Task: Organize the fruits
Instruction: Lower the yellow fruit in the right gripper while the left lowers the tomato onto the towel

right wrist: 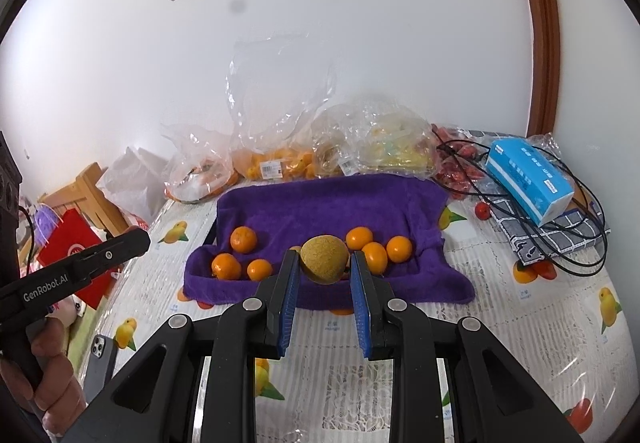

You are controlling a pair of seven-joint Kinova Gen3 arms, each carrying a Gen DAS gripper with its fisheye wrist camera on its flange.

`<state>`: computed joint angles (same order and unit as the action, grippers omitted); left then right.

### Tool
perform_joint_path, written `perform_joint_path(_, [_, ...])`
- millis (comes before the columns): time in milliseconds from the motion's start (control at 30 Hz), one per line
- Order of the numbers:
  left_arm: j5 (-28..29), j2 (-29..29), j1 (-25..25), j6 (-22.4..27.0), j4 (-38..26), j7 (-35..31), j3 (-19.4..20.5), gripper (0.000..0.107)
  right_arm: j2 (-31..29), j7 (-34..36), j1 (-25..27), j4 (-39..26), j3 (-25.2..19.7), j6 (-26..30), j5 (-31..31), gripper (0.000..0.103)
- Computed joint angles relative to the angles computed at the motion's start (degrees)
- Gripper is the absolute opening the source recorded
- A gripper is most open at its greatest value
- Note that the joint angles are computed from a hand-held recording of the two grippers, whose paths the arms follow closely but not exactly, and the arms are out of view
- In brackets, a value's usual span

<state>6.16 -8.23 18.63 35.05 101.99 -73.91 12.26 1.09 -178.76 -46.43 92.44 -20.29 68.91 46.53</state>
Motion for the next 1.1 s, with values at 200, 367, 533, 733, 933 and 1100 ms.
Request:
perform_joint_path(200, [0.0,0.6,0.0,-0.1,-0.7,-0.6,-0.2,0.025,0.5,0.9,0.5,-0.2,0.6,-1.3,0.1,0.026])
perform_joint_path(367, [-1.1,1.4,0.0,-0.1,-1.8,-0.3,0.3,0.025,0.5,1.2,0.5,-0.2,0.9,-1.5,0.6,0.026])
perform_joint_path(533, [-2.6,2.1,0.3,-0.2,-3.0,0.4,0.8,0.025,0.0,1.8,0.8,0.2,0.9,-1.0,0.8,0.026])
perform_joint_path(733, [-5.5,3.3,0.8,-0.3,-4.4,2.7,1.7,0.025,-0.8,1.9,1.9,1.2,0.7,-1.9,0.5,0.026])
perform_joint_path(933, [-7.2,4.6,1.9,-0.6,-5.3,4.1,1.9,0.025,-1.6,2.4,3.5,2.2,0.8,-3.2,0.3,0.026])
perform_joint_path(1100, [-7.5,5.2,2.4,-1.3,-5.2,4.8,1.5,0.025,-1.2,4.8,5.1,2.1,1.3,-4.5,-0.5,0.026])
